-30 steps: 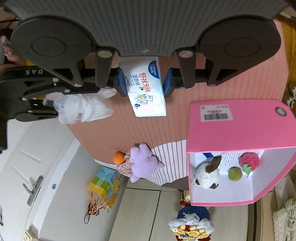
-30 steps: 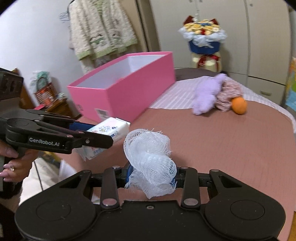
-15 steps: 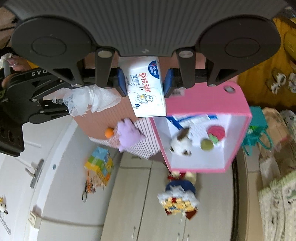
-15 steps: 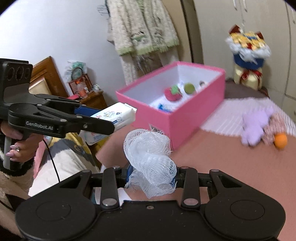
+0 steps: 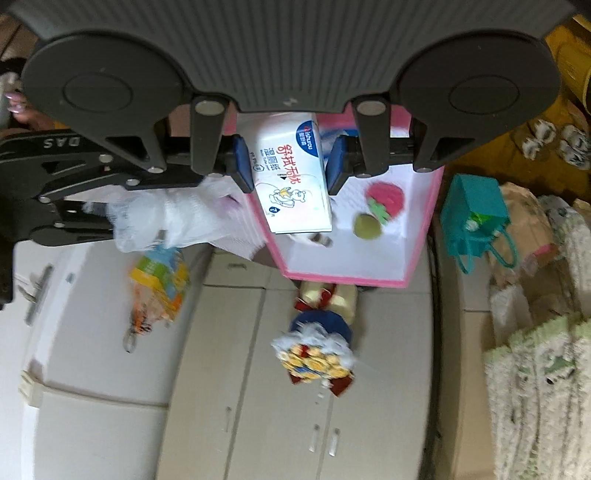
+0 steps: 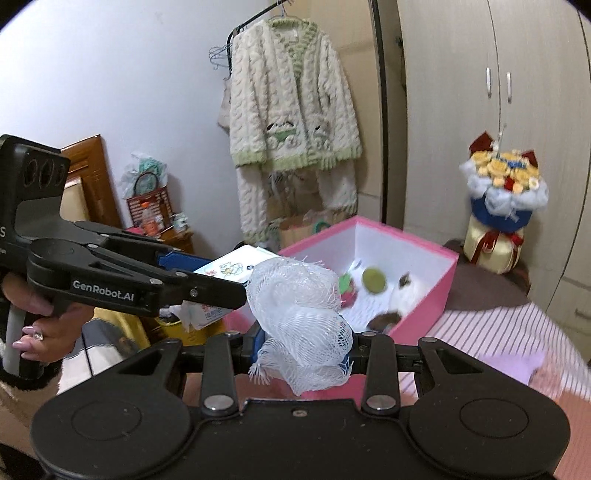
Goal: Organize soft objects
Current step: 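Carry the tissue pack and mesh bag with both tools over the pink box, then open both tools to drop the tissue pack and mesh bag into the box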
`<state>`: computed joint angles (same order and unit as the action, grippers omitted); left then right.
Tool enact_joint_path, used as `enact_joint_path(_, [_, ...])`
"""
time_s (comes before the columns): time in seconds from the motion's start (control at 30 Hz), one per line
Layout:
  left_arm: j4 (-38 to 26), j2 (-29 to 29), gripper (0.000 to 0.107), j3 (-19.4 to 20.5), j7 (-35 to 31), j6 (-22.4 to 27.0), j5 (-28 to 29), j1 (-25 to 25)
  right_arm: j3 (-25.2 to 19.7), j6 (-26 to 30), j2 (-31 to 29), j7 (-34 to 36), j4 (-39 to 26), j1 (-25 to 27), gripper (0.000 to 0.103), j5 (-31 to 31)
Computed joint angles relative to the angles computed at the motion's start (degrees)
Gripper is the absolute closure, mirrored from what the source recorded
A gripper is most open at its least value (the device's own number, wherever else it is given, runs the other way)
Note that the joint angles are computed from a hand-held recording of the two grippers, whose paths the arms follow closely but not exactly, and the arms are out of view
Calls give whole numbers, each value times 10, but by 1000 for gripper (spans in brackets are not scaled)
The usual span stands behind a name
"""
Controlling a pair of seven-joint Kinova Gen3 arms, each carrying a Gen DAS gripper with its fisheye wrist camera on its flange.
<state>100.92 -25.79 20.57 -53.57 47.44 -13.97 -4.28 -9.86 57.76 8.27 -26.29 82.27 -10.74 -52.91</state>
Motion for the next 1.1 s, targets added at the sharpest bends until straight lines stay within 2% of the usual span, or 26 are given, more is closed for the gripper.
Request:
enact_joint_path(0.1, [5, 15, 67, 2, 7, -17, -21, -24, -7, -29, 18, -2, -16, -13, 62, 7])
enact_joint_path(0.23, [8, 50, 67, -27, 2, -40, -22, -17, -20, -45, 55, -24, -53, -27, 62, 30])
enact_joint_path(0.37, [8, 86, 67, -36, 16, -52, -44, -17, -33, -29, 107, -76, -115, -43, 62, 75])
enact_joint_path(0.5, [-2, 120, 67, -67, 5, -48, -44, 8, -40, 6, 169, -136, -202, -70, 62, 144])
enact_joint_path(0.67, [-18, 157, 67, -60, 44, -22, -112, 19, -46, 45, 228, -170, -289, -100, 61, 218])
enact_joint_path(0.97, [-41, 187, 67, -109, 15, -8, -110, 68, -36, 77, 290, -224, -400, -143, 58, 296])
enact_joint_path(1.1, [-51, 199, 65, -116, 34, 4, -114, 73, -32, 92, 314, -244, -443, -157, 56, 314])
